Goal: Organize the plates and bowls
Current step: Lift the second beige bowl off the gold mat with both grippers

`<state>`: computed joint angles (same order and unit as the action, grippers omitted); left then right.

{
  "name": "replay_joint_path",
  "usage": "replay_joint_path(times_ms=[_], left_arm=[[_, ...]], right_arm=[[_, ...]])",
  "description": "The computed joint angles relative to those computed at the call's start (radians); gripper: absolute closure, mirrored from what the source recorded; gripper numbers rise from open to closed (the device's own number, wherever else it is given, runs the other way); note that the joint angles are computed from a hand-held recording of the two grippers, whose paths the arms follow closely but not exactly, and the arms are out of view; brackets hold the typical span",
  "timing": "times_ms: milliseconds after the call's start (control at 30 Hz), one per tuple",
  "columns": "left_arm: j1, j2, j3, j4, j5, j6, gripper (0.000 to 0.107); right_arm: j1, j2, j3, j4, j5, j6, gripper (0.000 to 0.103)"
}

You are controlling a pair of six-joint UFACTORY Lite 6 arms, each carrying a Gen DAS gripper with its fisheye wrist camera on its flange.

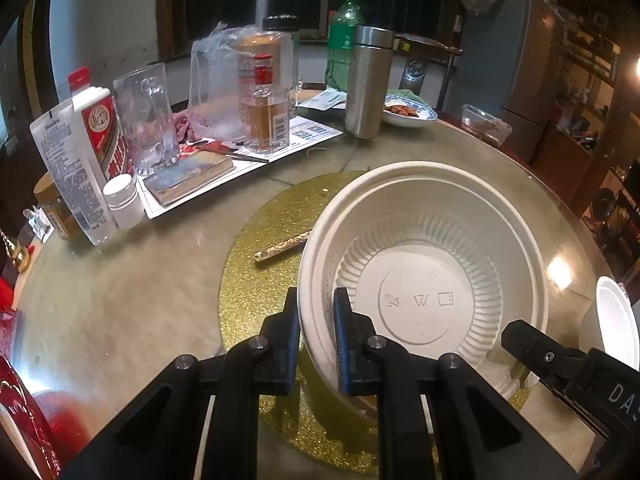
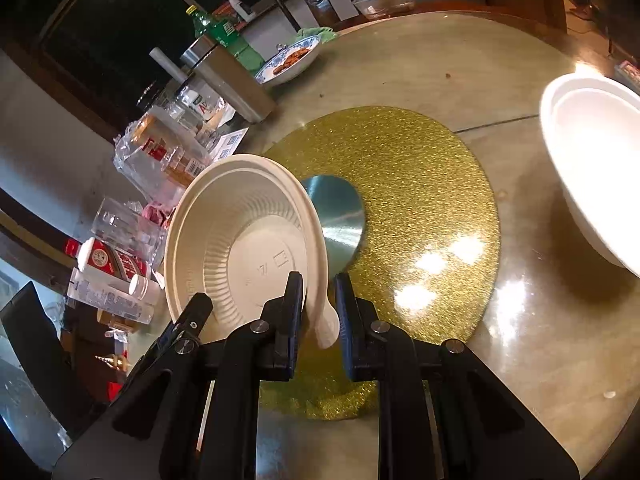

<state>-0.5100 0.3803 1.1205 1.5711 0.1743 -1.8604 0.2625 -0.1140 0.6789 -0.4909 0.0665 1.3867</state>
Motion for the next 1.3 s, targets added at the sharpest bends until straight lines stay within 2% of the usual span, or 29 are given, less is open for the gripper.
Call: replay_joint_path(times_ms=[100, 333, 567, 767, 933, 1100, 1300], left_arm=[[-0.025, -0.023, -0.019, 0.018, 0.019, -0.013, 0.093], [-0.085, -0.079, -0.055, 0.007, 0.052, 0.007, 0.093], [-0.131, -0.134, -0.085, -0.224, 0.102, 0.239, 0.093], [-0.172, -0.219, -0.162, -0.238, 0.177, 0.24, 0.093], [-0.205, -0.298, -0.245, -0.229, 0.241, 0.219, 0.093], [-0.23, -0.382, -0.341, -0.234, 0.275, 0.199, 0.092], [-0.263, -0.479, -0.431, -0.268, 0.309, 0.205, 0.092]], right_arm=[[-0.001, -0.06, -0.041, -0.009, 0.014, 0.015, 0.087], [-0.012, -0.211, -0.132, 0.107, 0.06, -0.093, 0.087], [-0.011, -0.302, -0.207, 0.256, 0.054, -0.223, 0.087], [0.019, -0.381, -0.273, 0.398, 0.034, -0.332, 0.087], [0.074, -0.464, -0.333, 0.319, 0.037, -0.219, 0.087], [0.155, -0.555, -0.39, 0.095, 0.067, 0.05, 0.087], [0.243, -0.656, -0.449, -0.036, 0.115, 0.234, 0.087]])
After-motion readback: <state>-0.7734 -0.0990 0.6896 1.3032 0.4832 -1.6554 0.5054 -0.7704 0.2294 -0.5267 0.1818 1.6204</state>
